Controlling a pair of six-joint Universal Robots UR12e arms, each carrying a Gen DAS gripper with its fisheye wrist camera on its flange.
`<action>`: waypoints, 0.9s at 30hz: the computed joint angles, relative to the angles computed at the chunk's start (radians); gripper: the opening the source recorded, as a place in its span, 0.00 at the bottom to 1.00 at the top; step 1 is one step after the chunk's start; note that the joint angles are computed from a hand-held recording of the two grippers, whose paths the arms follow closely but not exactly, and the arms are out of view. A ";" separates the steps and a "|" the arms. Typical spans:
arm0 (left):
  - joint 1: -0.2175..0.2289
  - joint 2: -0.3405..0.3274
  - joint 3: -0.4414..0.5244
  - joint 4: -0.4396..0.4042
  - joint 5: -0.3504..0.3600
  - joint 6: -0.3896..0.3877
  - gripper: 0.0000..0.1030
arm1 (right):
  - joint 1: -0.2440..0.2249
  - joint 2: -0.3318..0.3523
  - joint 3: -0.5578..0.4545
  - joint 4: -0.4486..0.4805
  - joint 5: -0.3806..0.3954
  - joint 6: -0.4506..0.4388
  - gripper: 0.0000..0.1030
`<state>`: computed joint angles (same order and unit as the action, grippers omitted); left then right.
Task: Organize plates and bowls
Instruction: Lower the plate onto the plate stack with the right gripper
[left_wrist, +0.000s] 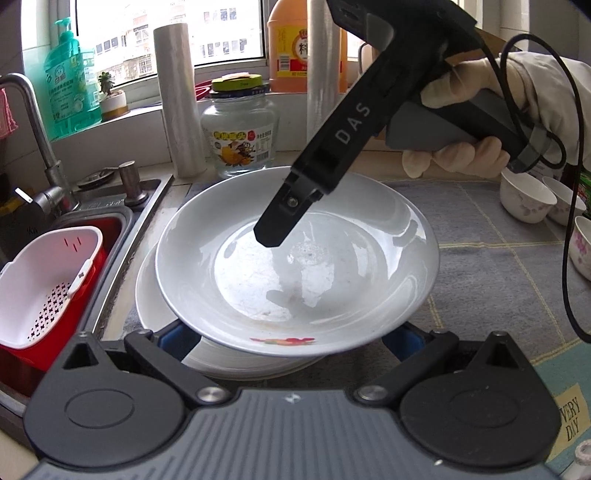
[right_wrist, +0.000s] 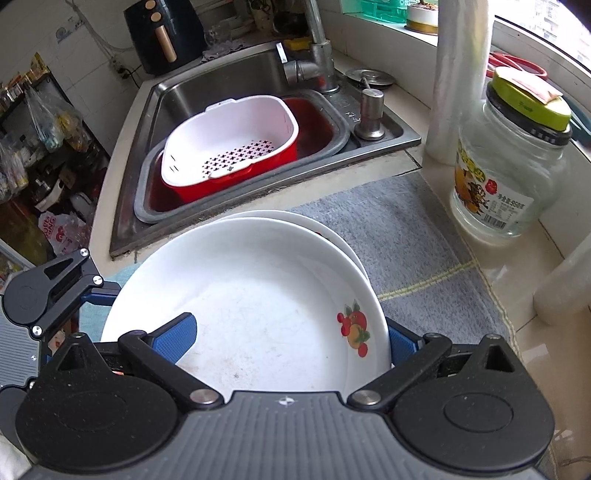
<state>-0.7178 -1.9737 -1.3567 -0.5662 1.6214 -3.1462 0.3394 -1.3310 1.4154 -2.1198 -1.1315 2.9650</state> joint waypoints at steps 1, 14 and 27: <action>0.002 -0.001 0.002 -0.005 -0.003 -0.002 0.99 | 0.002 0.002 -0.002 0.001 -0.006 -0.001 1.00; 0.018 -0.012 0.020 -0.046 -0.050 -0.018 0.99 | 0.009 0.017 -0.018 0.023 -0.037 0.008 1.00; 0.039 -0.027 0.067 -0.153 -0.106 -0.054 0.99 | 0.015 0.032 -0.041 0.067 -0.057 0.000 1.00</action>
<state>-0.6791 -2.0009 -1.2898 -0.7197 1.5157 -3.2002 0.3548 -1.2986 1.3743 -2.0529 -1.1884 2.9650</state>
